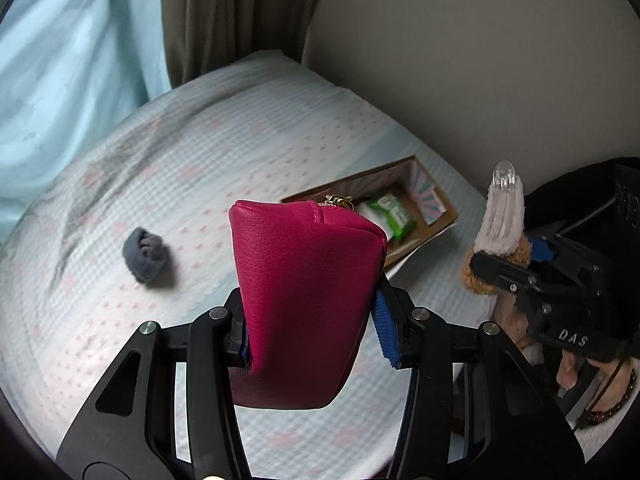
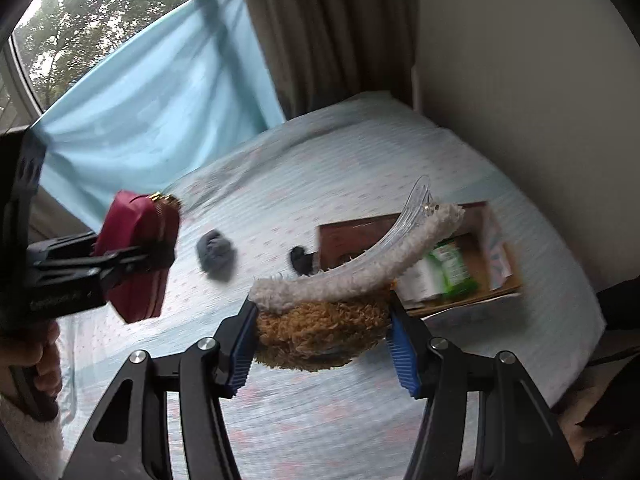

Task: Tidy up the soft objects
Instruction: 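Carry the pink pouch with the left gripper while the right gripper carries the brown toy over the box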

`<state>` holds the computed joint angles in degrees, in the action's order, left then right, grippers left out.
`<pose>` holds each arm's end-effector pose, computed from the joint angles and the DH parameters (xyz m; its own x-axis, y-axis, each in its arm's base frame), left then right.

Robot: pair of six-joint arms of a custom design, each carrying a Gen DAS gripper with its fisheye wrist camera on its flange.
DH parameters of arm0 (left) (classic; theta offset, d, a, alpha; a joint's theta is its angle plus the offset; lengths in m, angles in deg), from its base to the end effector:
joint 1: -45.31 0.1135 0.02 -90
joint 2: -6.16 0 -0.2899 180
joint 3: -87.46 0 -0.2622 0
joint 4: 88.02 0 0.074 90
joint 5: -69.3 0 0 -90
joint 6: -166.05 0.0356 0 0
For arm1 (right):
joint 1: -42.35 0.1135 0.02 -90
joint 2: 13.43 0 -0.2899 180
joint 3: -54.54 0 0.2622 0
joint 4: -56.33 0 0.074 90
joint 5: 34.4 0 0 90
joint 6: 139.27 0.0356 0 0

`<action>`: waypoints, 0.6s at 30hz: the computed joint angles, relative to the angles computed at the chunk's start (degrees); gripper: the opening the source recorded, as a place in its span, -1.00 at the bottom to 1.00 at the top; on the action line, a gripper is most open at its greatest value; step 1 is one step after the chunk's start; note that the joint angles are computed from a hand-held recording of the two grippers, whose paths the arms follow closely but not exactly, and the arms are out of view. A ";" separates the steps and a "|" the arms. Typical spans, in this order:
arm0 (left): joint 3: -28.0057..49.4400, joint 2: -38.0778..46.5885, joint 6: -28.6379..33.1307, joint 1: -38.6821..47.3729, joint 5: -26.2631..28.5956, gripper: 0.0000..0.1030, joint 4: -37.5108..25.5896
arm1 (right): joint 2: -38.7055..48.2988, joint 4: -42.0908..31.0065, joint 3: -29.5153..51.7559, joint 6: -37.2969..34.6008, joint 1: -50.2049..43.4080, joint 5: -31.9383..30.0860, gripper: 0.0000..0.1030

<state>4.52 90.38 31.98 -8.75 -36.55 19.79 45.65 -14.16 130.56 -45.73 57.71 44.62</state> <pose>0.1849 -0.2385 0.3671 -0.8477 0.0293 -0.5297 0.1497 0.9711 -0.1858 0.1781 0.0560 0.3510 -0.7970 -0.1561 -0.5835 -0.3206 0.9281 0.1896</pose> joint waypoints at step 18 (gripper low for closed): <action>31.76 38.13 -8.04 3.72 6.56 -0.16 2.73 | 32.47 -2.03 13.68 -38.27 -27.55 -13.11 0.05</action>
